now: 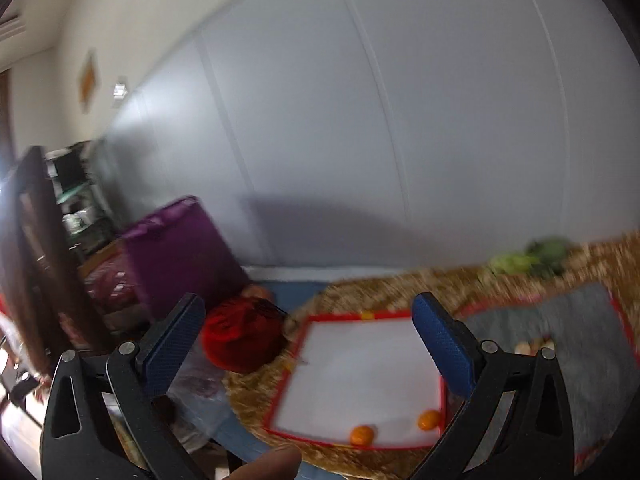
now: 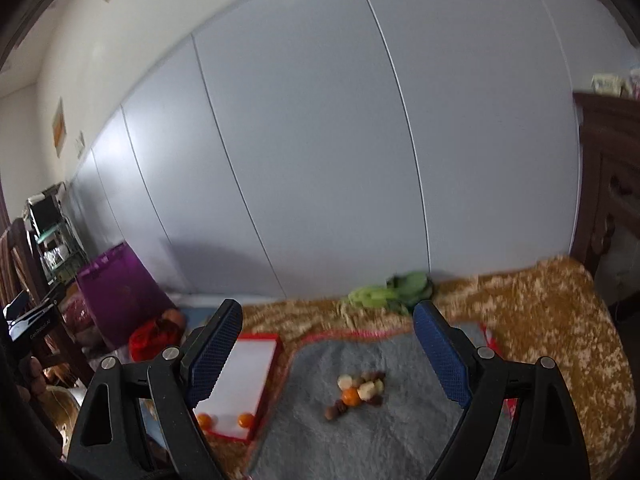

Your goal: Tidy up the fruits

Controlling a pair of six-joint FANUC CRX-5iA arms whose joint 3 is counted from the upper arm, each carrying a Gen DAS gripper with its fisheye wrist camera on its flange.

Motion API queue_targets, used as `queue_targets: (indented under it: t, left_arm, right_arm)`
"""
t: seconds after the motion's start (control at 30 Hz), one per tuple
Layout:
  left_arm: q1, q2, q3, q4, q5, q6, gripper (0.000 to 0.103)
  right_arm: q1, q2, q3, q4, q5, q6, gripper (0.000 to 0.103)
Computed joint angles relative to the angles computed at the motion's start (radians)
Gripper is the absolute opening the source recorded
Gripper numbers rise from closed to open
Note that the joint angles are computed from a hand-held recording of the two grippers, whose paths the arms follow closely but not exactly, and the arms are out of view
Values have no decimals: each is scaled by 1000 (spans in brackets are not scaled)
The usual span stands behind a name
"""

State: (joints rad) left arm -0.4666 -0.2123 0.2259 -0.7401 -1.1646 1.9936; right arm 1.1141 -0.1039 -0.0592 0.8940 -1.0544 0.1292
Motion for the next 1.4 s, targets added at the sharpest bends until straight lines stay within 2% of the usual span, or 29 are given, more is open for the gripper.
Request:
queue_targets:
  t: [0.1,0.17,0.23,0.3,0.37,0.53,0.67,0.73,0.83,0.9,0.97,1.03,1.17,1.23,1.4]
  left_arm:
    - [56,118,-33,217,81,-201,103]
    - [77,200,-35,345,94,-338,103]
    - [82,279,-21,418,87,-430,103]
    - [79,323,-16,457,97,-483,103]
    - [81,350,-17,507,117,-536,103]
    - [81,403,6,597,125,-622,103]
    - [104,428,-5,701,106,-701,93]
    - [113,436,-15,749,98,-751,86]
    - [109,449,-18,784,95,-798,78]
    - [112,459,-20,818,92,-829,73]
    - [117,477,-10,845,77,-842,68]
    - [119,502,10,851,54,-841,57]
    - [138,524,8,913,25,-859,47]
    - [143,530,7,934,20,-868,40]
    - [159,530,-13,1000,12,-885,23]
  right_arm:
    - [-110,58,35,-264,-4,155,89]
    - [-181,99,56,-438,14,258,87]
    - [-250,134,88,-613,28,324,81]
    - [-316,171,128,-763,30,369,80]
    - [-351,199,155,-829,26,374,80]
    - [-431,272,260,-1052,22,499,75]
    - [-476,321,314,-1191,15,535,59]
    - [-481,330,321,-1218,19,539,53]
    - [-466,356,346,-1175,1,514,48]
    - [-471,375,363,-1188,-9,509,47]
    - [-478,385,370,-1201,-18,506,44]
    - [-482,388,366,-1207,-11,495,40]
    - [-490,396,367,-1224,-10,486,37]
    - [-489,401,372,-1222,-18,488,28]
    - [-485,394,361,-1218,-13,492,27]
